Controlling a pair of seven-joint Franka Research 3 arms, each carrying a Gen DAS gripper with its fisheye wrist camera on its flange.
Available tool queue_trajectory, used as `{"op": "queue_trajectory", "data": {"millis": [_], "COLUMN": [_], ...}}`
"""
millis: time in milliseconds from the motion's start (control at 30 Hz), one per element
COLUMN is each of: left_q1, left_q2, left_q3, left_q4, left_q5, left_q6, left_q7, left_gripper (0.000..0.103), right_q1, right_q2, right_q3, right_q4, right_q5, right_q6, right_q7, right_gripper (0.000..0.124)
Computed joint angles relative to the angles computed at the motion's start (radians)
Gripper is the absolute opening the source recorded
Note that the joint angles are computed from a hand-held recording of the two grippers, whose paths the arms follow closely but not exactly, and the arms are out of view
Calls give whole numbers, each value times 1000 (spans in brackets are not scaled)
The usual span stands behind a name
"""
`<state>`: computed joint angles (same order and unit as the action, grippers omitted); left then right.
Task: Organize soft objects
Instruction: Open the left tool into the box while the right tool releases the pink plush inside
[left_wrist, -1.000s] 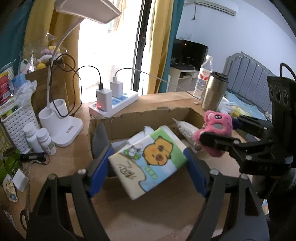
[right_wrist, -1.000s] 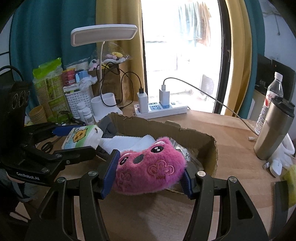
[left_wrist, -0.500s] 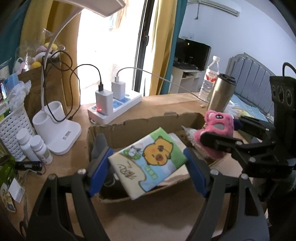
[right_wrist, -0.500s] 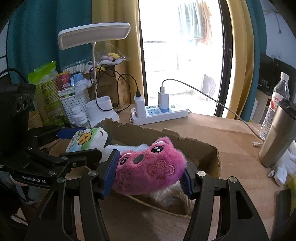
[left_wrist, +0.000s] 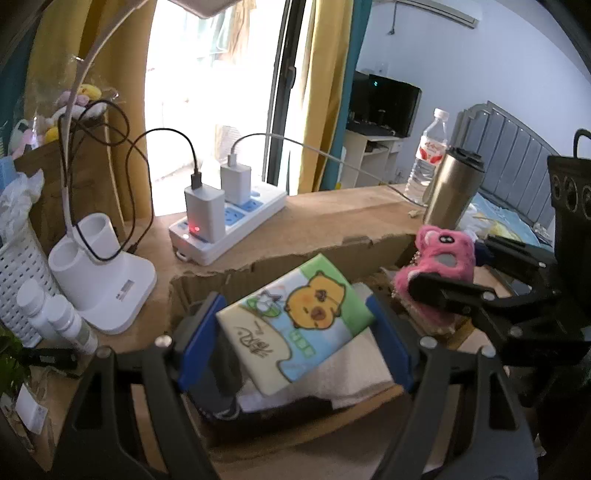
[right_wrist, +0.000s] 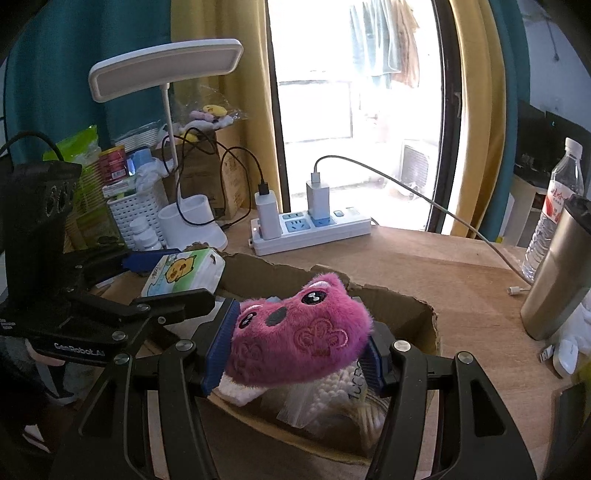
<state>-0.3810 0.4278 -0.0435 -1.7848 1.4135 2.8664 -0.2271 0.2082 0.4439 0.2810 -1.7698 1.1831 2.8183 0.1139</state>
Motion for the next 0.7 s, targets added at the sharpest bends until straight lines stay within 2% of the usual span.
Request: {"op": "queue_trajectory", "data": {"millis": [167, 300, 367, 433, 467, 700], "left_q1": [9, 0, -2, -11, -11, 15], "left_q2": [24, 25, 17, 4, -2, -64], "left_q3": [6, 25, 25, 29, 28, -11], "left_q4": [19, 22, 13, 3, -1, -59], "left_q5": [-37, -16, -17, 14, 32, 155], "left_q6": [21, 35, 27, 13, 9, -32], "left_q7": [29, -9, -14, -42, -58, -198], "left_gripper": [79, 80, 84, 94, 96, 97], "right_q1": [5, 5, 6, 4, 4, 2], "right_q2": [15, 25, 30, 32, 32, 30], "right_q3": [-5, -1, 3, 8, 12, 21], "right_q4": [12, 21, 26, 28, 28, 24], "right_q5": [-24, -47, -57, -64, -66, -81], "right_q6": [9, 16, 22, 23, 26, 15], "right_q7": [28, 50, 61, 67, 68, 69], "right_gripper": [62, 62, 62, 62, 63, 62]}}
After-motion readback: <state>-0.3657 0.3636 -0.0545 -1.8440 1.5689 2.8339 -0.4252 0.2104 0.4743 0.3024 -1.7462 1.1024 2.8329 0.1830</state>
